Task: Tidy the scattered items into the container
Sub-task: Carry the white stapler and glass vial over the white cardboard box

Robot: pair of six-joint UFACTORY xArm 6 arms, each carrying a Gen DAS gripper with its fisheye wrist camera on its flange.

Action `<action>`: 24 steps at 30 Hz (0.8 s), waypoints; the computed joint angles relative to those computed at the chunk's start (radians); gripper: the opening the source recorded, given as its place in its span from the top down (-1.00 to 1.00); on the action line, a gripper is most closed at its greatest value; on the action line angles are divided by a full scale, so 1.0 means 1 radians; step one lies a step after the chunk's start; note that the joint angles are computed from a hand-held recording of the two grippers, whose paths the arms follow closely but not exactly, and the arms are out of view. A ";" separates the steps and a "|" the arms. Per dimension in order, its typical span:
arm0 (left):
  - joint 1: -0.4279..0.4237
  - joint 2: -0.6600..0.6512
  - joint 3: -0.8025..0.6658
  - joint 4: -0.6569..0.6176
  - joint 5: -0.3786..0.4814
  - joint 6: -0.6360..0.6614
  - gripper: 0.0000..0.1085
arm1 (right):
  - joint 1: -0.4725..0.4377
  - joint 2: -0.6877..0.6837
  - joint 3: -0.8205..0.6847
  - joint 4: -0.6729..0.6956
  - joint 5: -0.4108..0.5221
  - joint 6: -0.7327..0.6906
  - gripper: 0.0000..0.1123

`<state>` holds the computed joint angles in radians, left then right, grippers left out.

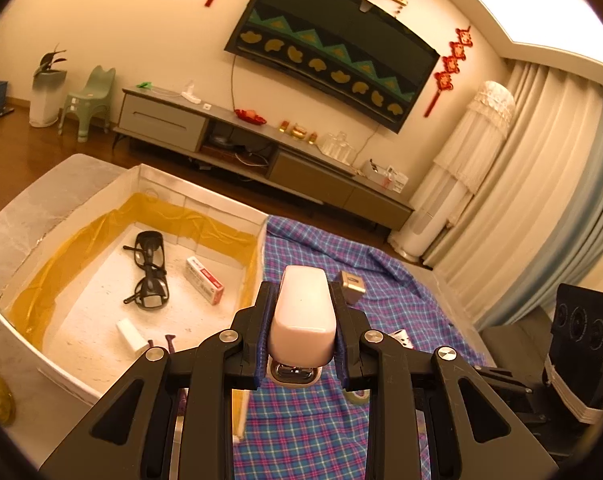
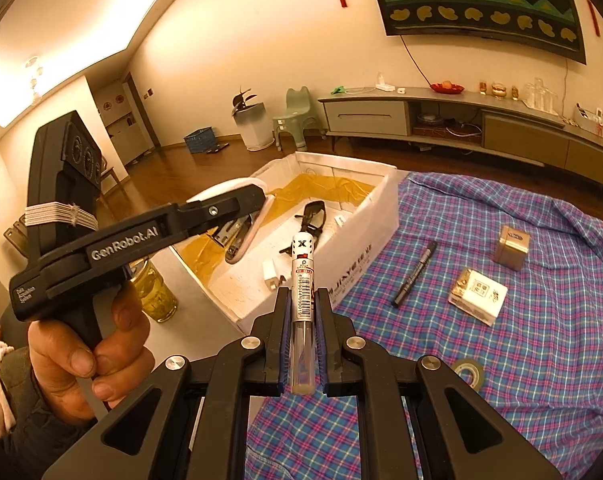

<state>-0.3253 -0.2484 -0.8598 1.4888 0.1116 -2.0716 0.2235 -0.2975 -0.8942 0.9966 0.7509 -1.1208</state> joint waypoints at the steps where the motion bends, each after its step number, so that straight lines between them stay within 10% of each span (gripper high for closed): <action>1: 0.004 -0.002 0.003 -0.001 0.002 -0.001 0.51 | 0.004 0.001 -0.004 0.000 0.000 -0.001 0.78; 24: 0.134 -0.068 0.074 0.034 -0.022 -0.095 0.51 | 0.087 0.089 -0.125 -0.007 0.014 0.027 0.78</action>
